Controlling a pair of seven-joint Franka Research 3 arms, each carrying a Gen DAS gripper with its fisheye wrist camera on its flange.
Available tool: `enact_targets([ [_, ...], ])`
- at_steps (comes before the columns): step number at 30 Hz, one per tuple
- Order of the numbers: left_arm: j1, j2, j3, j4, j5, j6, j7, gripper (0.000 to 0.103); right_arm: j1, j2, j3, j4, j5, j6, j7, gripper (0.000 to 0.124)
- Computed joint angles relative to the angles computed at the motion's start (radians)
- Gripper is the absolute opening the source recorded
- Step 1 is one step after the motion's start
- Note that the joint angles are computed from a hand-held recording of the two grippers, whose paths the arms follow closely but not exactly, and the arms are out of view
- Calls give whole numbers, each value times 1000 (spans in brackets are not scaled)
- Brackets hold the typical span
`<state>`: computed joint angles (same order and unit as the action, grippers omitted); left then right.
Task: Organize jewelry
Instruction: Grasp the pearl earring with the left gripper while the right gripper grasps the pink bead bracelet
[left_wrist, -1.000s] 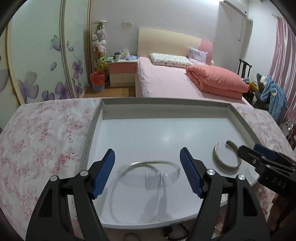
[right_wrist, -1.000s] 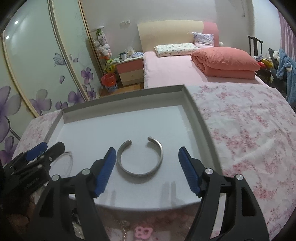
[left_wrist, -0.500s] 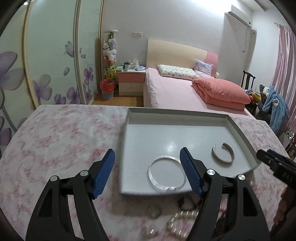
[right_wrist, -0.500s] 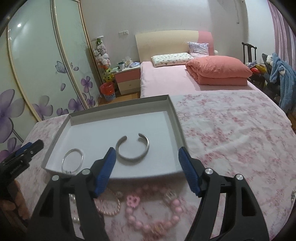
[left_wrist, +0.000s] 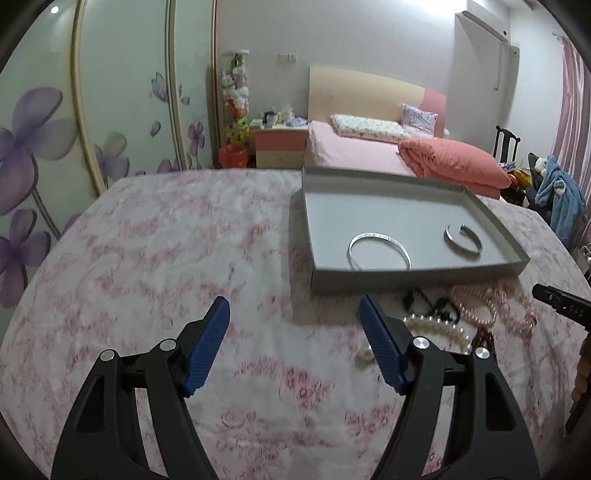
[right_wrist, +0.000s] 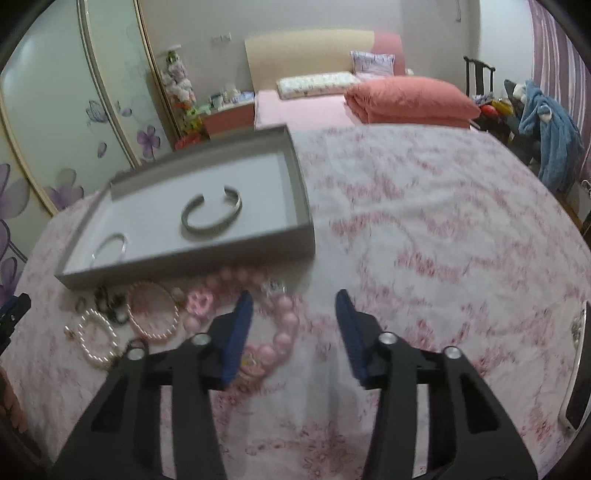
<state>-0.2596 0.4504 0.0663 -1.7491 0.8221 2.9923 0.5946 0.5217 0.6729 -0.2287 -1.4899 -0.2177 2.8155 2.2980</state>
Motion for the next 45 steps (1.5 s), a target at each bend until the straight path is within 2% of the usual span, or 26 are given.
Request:
enact_targets([
  [5, -2, -13, -8, -30, 6, -2, 7, 72, -11, 43, 21, 63, 0, -82, -35, 30],
  [7, 2, -14, -17, -33, 1, -6, 22, 72, 8, 47, 2, 66, -24, -89, -21, 25],
  [9, 16, -10, -43, -33, -25, -15, 61, 72, 28, 48, -18, 67, -60, -106, -8, 16],
  [14, 45, 7, -106, -30, -114, -44, 181, 72, 42, 26, -41, 32, -105, -113, 61, 14],
  [19, 38, 41, -130, 8, -187, -101, 277, 66, 34, 16, -36, 14, -142, -105, 88, 14],
  [23, 40, 75, -148, 51, -249, -148, 331, 55, 34, 20, -34, 18, -166, -104, 98, 14],
  [28, 5, 95, -116, 86, -250, -161, 321, 42, 32, 16, -31, 11, -175, -97, 106, 14],
  [30, -1, 99, -110, 92, -248, -163, 316, 28, 34, 13, -30, 7, -179, -96, 109, 14],
  [32, -3, 96, -106, 89, -246, -160, 311, 21, 32, 13, -27, 7, -179, -95, 110, 14],
  [45, -2, 99, -109, 96, -251, -165, 315, 22, 29, 8, -23, 2, -179, -93, 113, 16],
])
